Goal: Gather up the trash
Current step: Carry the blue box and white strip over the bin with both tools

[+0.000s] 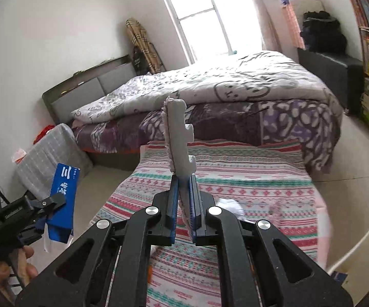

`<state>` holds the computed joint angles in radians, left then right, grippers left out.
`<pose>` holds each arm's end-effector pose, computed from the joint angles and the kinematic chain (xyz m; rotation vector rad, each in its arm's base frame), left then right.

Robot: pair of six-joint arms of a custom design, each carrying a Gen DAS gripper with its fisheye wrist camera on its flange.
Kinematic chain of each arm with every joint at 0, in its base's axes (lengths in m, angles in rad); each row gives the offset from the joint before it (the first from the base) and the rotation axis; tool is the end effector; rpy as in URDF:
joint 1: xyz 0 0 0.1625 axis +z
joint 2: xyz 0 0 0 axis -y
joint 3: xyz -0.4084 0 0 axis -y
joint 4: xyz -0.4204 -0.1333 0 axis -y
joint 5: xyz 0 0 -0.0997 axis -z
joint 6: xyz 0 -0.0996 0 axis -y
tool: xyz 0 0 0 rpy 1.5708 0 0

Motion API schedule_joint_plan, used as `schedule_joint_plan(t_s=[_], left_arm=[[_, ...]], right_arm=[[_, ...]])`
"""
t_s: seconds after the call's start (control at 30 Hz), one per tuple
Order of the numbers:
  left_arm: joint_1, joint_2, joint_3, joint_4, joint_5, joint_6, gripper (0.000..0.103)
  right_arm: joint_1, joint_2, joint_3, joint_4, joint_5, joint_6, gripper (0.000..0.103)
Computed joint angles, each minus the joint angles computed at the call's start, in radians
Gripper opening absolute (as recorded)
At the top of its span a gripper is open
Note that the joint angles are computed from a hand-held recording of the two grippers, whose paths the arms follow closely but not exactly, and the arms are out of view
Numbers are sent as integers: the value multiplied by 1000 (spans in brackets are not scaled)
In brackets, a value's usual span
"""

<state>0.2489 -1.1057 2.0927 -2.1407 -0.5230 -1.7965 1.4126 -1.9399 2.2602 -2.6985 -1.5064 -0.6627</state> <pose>-0.4168 -0.3325 0.0909 -0.2775 2.3890 -1.3733 0.0761 -0.4095 0.4143 0.7023 -2.5776 1.0806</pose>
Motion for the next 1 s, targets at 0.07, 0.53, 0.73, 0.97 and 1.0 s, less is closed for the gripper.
schedule_joint_plan(t_s=[0.07, 0.53, 0.73, 0.97, 1.0], left_arm=[[1, 40, -26, -14, -1, 34, 60], [14, 249, -166, -159, -17, 257, 60], [21, 340, -236, -238, -40, 370, 60], [24, 425, -306, -321, -62, 485, 60], [24, 435, -315, -330, -65, 497, 60]], right_arm=[[-25, -23, 1, 15, 15, -9, 7], [-229, -141, -33, 122, 150, -37, 7], [-293, -155, -73, 142, 200, -26, 7], [-361, -170, -117, 161, 245, -10, 7], [-372, -173, -123, 163, 251, -6, 7]])
